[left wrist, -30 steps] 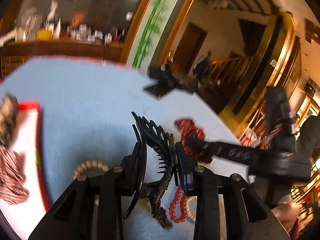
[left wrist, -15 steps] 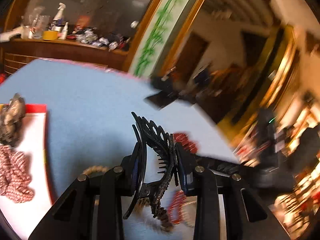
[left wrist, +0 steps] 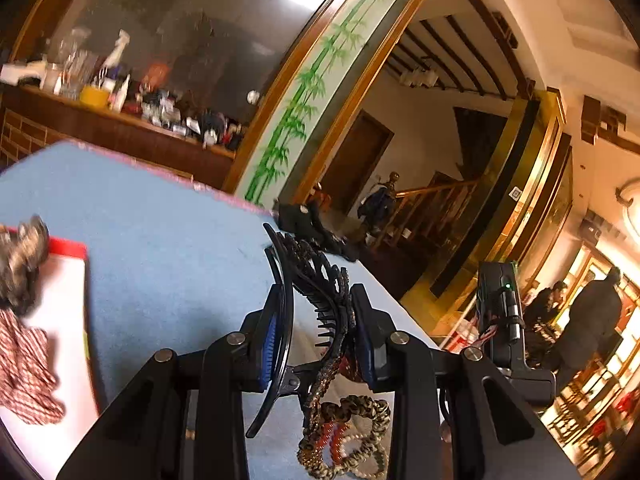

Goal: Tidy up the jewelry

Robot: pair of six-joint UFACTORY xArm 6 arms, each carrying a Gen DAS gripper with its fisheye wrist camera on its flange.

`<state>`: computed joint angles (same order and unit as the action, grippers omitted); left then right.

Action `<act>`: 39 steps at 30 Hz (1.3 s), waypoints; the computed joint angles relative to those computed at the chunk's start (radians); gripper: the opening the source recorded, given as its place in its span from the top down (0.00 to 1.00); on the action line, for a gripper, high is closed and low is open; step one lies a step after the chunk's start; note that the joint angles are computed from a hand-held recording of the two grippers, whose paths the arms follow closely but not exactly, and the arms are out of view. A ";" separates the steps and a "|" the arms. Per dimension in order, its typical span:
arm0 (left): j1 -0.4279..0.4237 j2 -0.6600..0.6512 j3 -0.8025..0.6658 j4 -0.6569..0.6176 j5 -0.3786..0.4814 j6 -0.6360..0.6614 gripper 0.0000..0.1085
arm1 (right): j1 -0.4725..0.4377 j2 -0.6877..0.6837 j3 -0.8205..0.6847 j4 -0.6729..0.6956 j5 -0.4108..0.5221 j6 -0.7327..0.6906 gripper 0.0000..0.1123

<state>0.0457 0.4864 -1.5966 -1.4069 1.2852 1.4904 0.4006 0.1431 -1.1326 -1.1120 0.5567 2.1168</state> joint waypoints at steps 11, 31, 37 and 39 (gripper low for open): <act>-0.019 -0.106 0.151 -0.101 -0.139 0.206 0.71 | 0.014 0.013 -0.022 -0.012 0.011 -0.013 0.83; -0.024 0.001 -0.008 0.046 -0.067 -0.049 0.71 | 0.012 0.047 -0.057 -0.074 -0.070 -0.021 0.83; -0.031 0.003 -0.015 0.055 -0.079 -0.066 0.71 | 0.012 0.044 -0.053 -0.072 -0.065 -0.018 0.83; -0.031 -0.005 -0.006 0.055 -0.077 -0.066 0.71 | 0.017 0.045 -0.056 -0.068 -0.059 -0.026 0.83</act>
